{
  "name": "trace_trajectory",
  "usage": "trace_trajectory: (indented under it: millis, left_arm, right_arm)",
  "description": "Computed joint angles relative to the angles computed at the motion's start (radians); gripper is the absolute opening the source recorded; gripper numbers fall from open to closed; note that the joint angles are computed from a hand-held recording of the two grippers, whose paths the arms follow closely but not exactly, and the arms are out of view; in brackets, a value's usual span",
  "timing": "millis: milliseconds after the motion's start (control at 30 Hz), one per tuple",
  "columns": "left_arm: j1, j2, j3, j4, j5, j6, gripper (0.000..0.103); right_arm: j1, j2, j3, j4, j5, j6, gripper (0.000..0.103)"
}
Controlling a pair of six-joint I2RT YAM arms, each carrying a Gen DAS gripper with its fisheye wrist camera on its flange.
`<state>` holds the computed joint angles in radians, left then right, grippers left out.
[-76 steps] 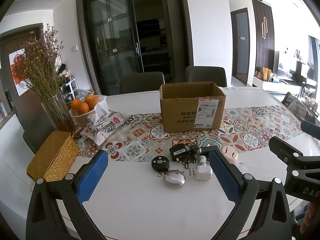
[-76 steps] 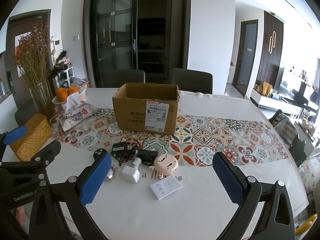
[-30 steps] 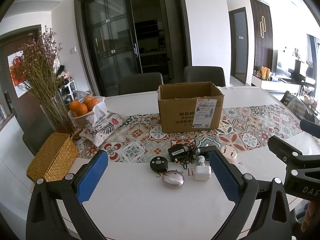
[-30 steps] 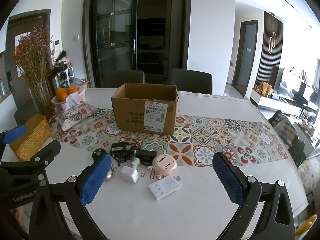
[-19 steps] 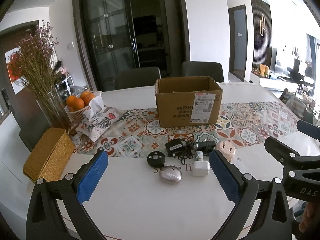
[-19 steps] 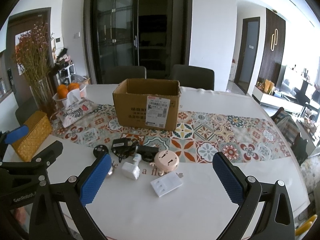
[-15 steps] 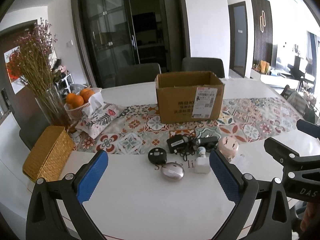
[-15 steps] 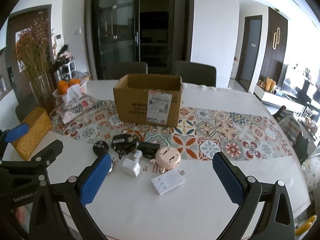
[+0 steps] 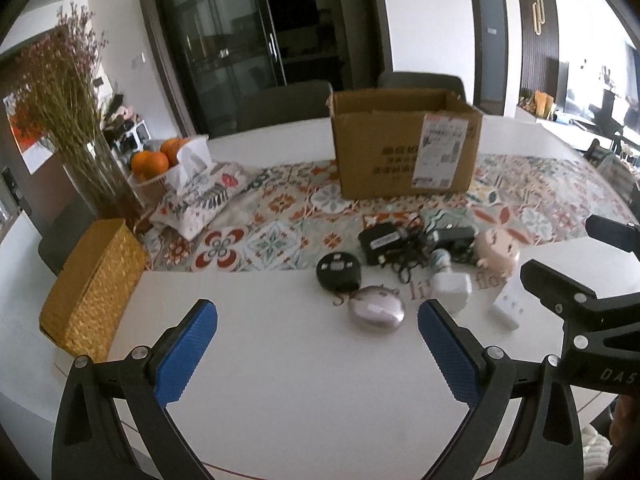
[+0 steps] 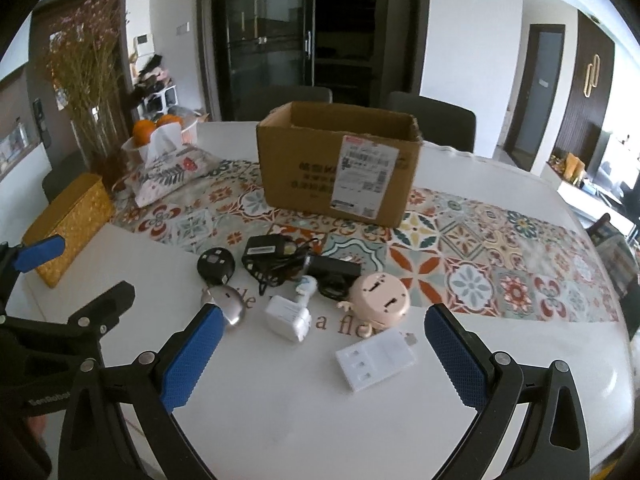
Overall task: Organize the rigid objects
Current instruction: 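Close the right gripper on the white power adapter while the left gripper approaches the silver mouse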
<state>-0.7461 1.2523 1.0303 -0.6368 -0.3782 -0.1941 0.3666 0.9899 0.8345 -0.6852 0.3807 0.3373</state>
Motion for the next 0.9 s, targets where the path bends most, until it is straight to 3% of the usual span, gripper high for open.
trace_trajectory:
  millis: [400,900]
  left_arm:
    - [0.112,0.083,-0.068,0.073,0.036,0.040,0.100]
    - [0.174,0.221,-0.059,0.175,0.088,0.116,0.100]
  right_arm:
    - [-0.023,0.234,-0.058,0.259,-0.077,-0.024,0.089]
    - [-0.083,0.461,-0.037,0.379,-0.164,0.052,0.071]
